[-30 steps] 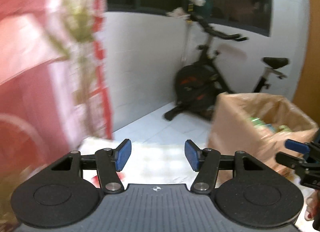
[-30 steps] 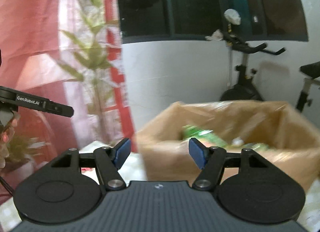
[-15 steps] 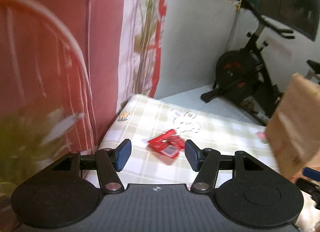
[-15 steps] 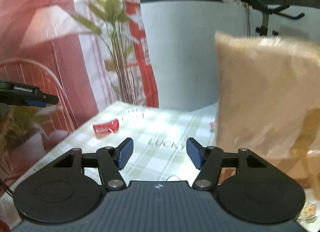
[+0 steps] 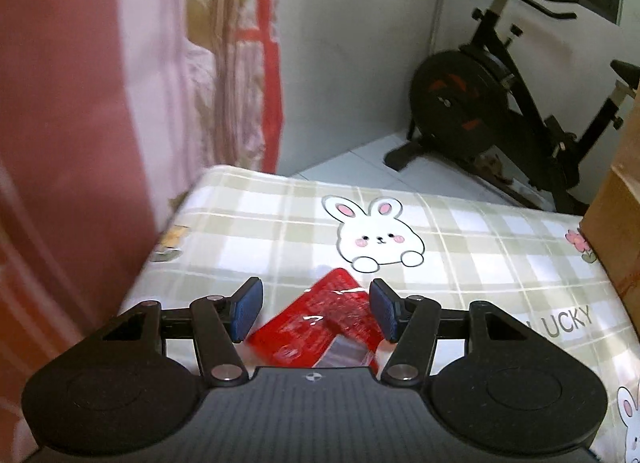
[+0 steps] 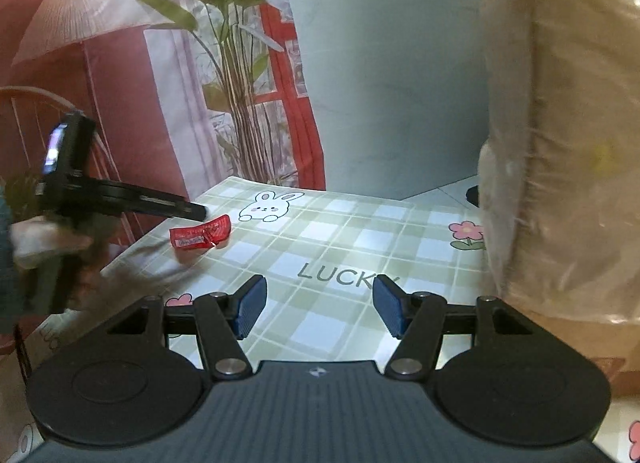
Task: Organize snacks
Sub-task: 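Lower the left tool onto a red candy packet and close it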
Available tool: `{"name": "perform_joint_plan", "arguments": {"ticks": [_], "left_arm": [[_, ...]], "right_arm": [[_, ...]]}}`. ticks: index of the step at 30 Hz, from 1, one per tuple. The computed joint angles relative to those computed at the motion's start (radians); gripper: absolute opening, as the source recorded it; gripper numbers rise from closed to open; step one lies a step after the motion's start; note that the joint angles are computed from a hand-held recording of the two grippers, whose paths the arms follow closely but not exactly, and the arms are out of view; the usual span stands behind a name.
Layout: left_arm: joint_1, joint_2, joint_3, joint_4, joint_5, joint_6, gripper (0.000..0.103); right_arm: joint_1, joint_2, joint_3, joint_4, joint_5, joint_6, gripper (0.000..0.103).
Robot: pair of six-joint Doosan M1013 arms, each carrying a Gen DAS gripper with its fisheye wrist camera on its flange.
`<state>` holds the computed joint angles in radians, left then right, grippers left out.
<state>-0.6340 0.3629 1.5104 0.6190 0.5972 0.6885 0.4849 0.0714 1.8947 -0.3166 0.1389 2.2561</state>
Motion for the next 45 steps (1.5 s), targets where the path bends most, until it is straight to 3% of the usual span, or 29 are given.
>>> {"name": "perform_joint_plan", "arguments": {"ticks": [2,5,11,14,16,23,26,28,32,41,45], "left_arm": [[0.004,0.010,-0.003,-0.038,-0.010,0.042,0.062],[-0.005,0.022,-0.009,0.008,-0.002,0.022,0.068],[-0.026,0.006,0.010,0.026,0.036,0.012,0.068],[-0.034,-0.018,0.035,0.007,0.047,0.033,0.054],[-0.043,-0.034,0.047,-0.006,0.065,0.026,0.038],[-0.098,-0.099,0.110,-0.071,0.094,-0.007,0.038],[-0.099,-0.142,0.154,-0.136,0.029,-0.022,0.054],[-0.102,-0.178,0.198,-0.069,-0.034,-0.104,0.071],[-0.094,-0.214,0.236,-0.102,-0.083,-0.078,0.073],[-0.128,-0.177,0.221,-0.062,0.038,0.110,0.076],[-0.138,-0.185,0.239,-0.002,0.023,0.053,0.079]], "right_arm": [[-0.001,0.003,0.000,0.040,-0.004,-0.049,0.062],[-0.005,0.005,0.003,0.108,-0.004,-0.117,0.062],[-0.012,-0.004,0.011,0.142,0.012,-0.113,0.062],[-0.009,-0.013,0.016,0.122,0.015,-0.085,0.062],[-0.006,-0.021,0.019,0.120,0.018,-0.071,0.062],[0.009,-0.055,0.033,0.083,0.042,-0.005,0.062],[0.020,-0.075,0.041,0.066,0.050,0.018,0.062],[0.025,-0.087,0.047,0.055,0.052,0.026,0.062],[0.033,-0.105,0.056,0.055,0.061,0.028,0.062],[0.032,-0.108,0.058,0.151,0.069,-0.062,0.062],[0.031,-0.105,0.057,0.155,0.073,-0.063,0.062]]}}
